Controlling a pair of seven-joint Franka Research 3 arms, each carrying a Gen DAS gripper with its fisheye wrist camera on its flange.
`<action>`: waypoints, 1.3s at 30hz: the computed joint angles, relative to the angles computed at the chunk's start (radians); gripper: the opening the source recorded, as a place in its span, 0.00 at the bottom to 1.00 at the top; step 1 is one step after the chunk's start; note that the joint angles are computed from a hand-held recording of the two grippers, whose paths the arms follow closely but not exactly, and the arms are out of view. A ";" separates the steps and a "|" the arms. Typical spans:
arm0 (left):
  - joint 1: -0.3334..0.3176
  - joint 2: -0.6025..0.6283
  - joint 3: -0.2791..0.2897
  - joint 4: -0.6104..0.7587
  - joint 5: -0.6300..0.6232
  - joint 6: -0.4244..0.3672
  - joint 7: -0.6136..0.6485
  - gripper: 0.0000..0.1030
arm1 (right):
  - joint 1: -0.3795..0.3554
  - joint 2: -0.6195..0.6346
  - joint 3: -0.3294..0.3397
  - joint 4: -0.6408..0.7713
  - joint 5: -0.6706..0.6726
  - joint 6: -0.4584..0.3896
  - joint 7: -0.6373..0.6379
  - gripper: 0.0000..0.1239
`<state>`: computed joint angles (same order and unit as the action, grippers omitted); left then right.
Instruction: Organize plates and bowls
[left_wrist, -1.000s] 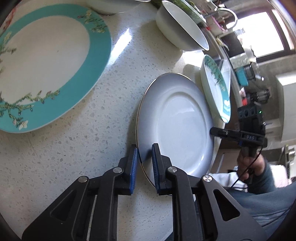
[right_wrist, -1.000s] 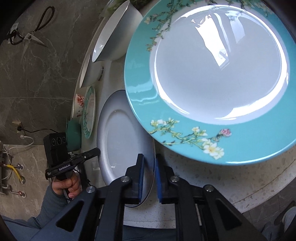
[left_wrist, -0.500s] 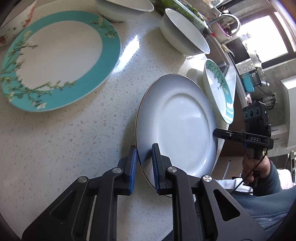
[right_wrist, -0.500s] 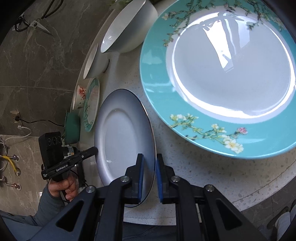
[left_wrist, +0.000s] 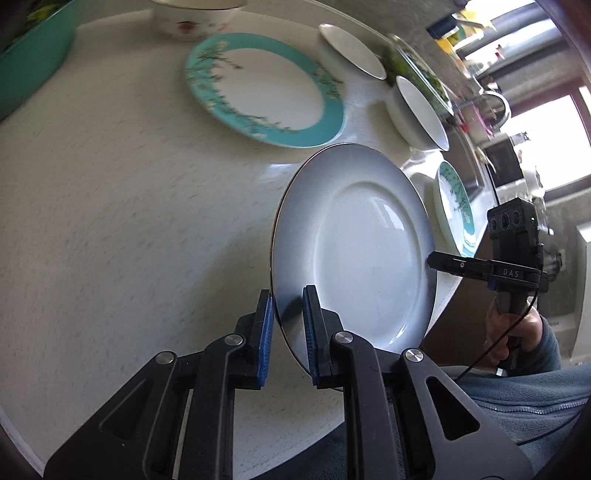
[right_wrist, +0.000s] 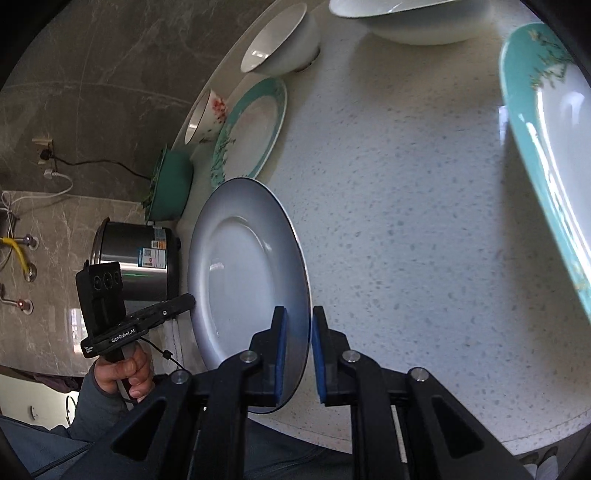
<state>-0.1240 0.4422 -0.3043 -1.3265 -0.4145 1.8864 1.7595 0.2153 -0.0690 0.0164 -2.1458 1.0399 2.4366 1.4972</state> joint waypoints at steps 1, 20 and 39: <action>0.009 -0.023 0.004 -0.041 -0.006 0.018 0.001 0.13 | 0.002 0.016 0.002 0.017 -0.010 -0.011 -0.002 0.13; 0.032 -0.109 0.026 -0.229 -0.046 0.135 0.010 0.16 | -0.016 0.113 0.027 0.096 -0.104 -0.065 -0.001 0.14; -0.005 0.063 0.011 0.089 0.042 0.213 -0.114 0.83 | -0.036 0.058 0.000 0.064 -0.014 0.055 -0.029 0.60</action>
